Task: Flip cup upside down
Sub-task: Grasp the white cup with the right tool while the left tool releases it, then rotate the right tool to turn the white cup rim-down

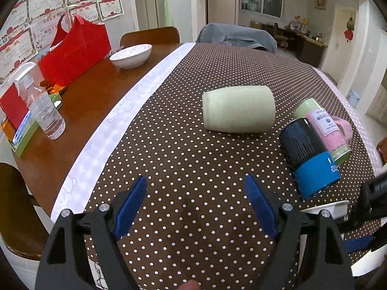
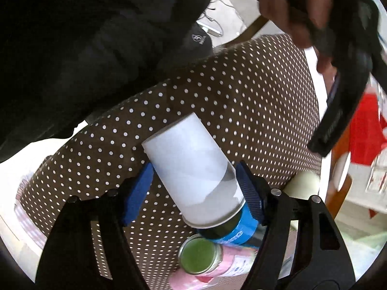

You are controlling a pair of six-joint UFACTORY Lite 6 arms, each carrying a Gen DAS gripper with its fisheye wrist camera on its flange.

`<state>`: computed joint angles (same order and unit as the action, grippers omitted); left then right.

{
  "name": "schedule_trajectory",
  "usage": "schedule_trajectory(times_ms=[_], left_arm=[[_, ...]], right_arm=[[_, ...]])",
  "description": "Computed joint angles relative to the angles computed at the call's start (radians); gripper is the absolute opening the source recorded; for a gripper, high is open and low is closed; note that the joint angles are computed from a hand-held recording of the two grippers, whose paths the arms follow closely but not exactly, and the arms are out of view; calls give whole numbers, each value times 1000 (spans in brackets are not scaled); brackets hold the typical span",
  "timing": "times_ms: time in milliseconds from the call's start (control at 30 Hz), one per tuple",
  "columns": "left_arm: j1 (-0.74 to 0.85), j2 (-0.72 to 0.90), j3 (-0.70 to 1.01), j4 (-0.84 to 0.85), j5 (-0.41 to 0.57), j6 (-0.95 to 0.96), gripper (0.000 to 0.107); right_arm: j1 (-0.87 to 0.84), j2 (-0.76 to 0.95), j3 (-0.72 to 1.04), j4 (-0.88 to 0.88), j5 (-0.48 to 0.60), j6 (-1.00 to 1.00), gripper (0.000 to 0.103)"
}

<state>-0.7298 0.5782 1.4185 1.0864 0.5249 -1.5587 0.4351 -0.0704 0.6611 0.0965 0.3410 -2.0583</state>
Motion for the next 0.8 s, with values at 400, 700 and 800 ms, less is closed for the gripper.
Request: schedule_trajectory(times_ms=[400,700,800], left_arm=[[12,-30,-52,30,-28,-43,81],[24,-74,-122,104,-68,-124,82],[25,-95,-147,151,-85,-165,82]], right_arm=[[101,94,-1,-336,-93,308,69],[110,157,85,-298,-117,516,66],[90,148,132,-135,-95,519,64]])
